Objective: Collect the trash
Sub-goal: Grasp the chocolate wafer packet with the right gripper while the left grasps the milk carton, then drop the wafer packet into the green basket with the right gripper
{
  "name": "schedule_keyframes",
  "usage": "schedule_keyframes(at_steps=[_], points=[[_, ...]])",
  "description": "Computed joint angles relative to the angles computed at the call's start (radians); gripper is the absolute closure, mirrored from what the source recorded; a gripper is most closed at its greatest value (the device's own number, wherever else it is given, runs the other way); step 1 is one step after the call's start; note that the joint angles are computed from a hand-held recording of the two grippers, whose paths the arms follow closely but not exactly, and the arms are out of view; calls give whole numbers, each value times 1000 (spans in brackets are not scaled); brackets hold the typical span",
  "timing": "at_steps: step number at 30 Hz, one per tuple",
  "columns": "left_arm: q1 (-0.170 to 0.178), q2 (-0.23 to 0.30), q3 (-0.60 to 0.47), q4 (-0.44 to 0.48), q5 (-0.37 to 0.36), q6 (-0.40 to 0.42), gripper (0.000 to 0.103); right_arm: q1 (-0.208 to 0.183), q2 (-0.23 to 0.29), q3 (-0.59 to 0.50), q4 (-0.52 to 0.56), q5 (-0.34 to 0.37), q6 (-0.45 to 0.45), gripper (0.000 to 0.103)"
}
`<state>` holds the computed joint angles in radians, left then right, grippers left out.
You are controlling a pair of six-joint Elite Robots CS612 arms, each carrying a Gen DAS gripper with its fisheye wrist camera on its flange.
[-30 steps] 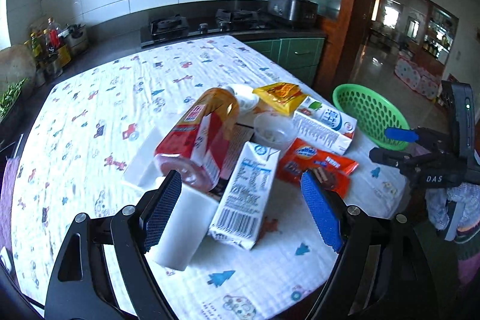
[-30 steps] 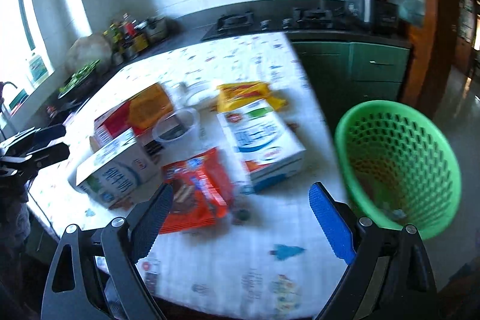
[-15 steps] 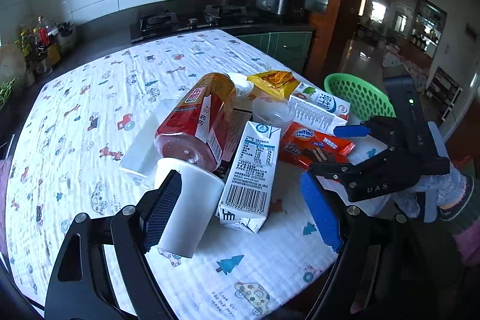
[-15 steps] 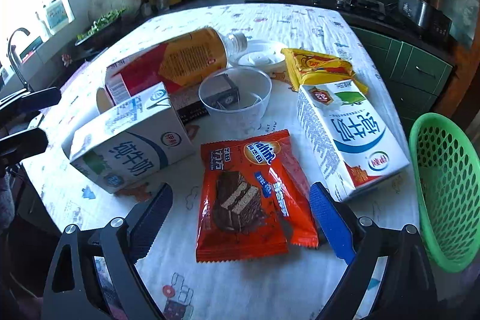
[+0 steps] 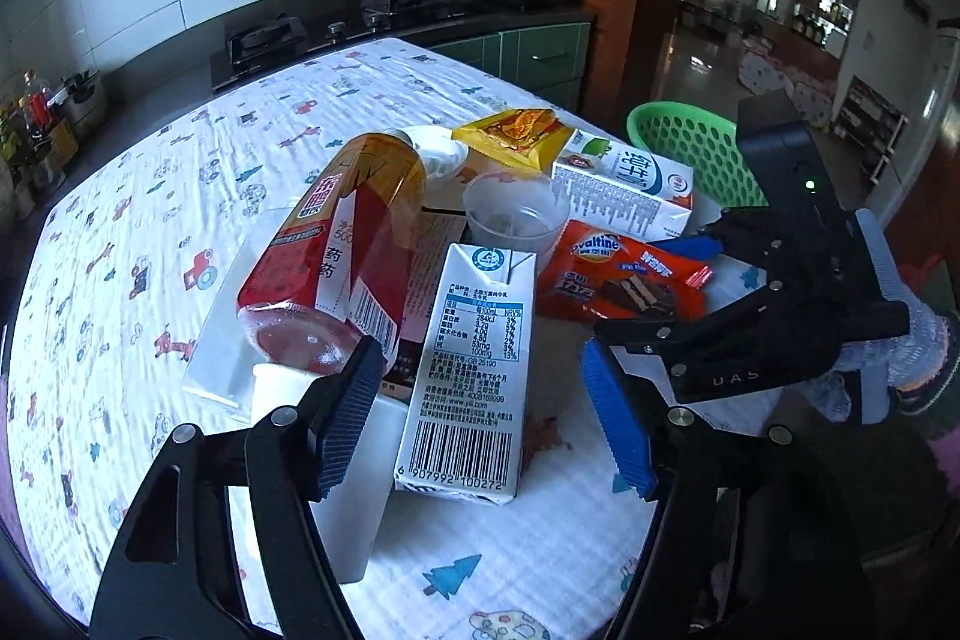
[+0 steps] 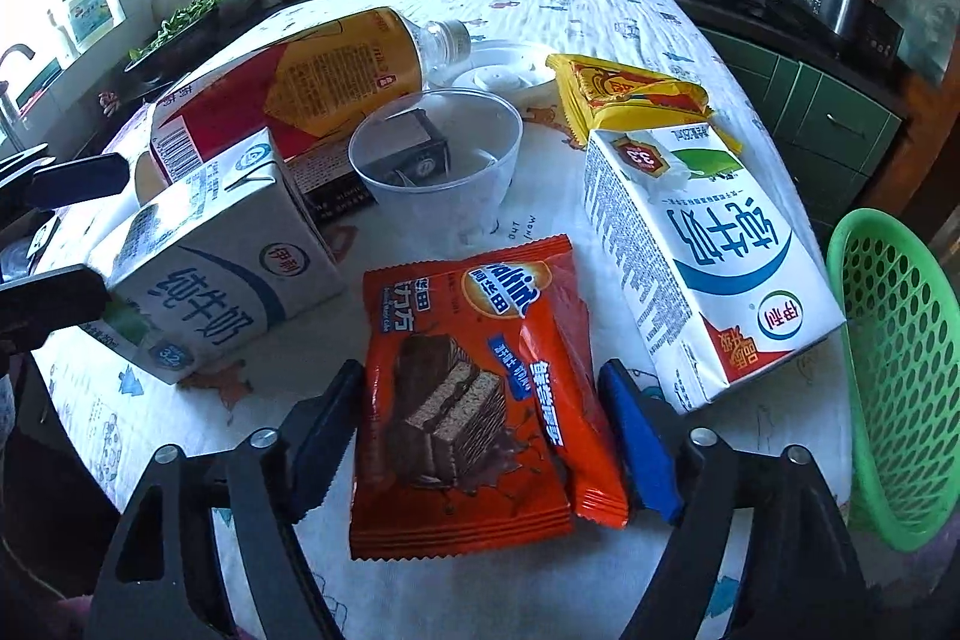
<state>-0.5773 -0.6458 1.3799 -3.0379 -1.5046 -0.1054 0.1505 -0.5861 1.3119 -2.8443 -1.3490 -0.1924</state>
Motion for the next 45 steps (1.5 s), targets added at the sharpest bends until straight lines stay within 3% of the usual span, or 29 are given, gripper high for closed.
schedule_keyframes(at_steps=[9, 24, 28, 36, 45], points=[[-1, 19, -43, 65, 8, 30, 39, -11, -20, 40, -34, 32, 16, 42], [-6, 46, -99, 158, 22, 42, 46, -38, -78, 149, -142, 81, 47, 42], [-6, 53, -112, 178, 22, 32, 58, -48, -91, 170, -174, 79, 63, 42], [-9, 40, -95, 157, 8, 17, 62, -75, -113, 206, -232, 73, 112, 42], [-16, 7, -61, 96, -25, 33, 62, -126, -121, 223, -295, 14, 215, 42]])
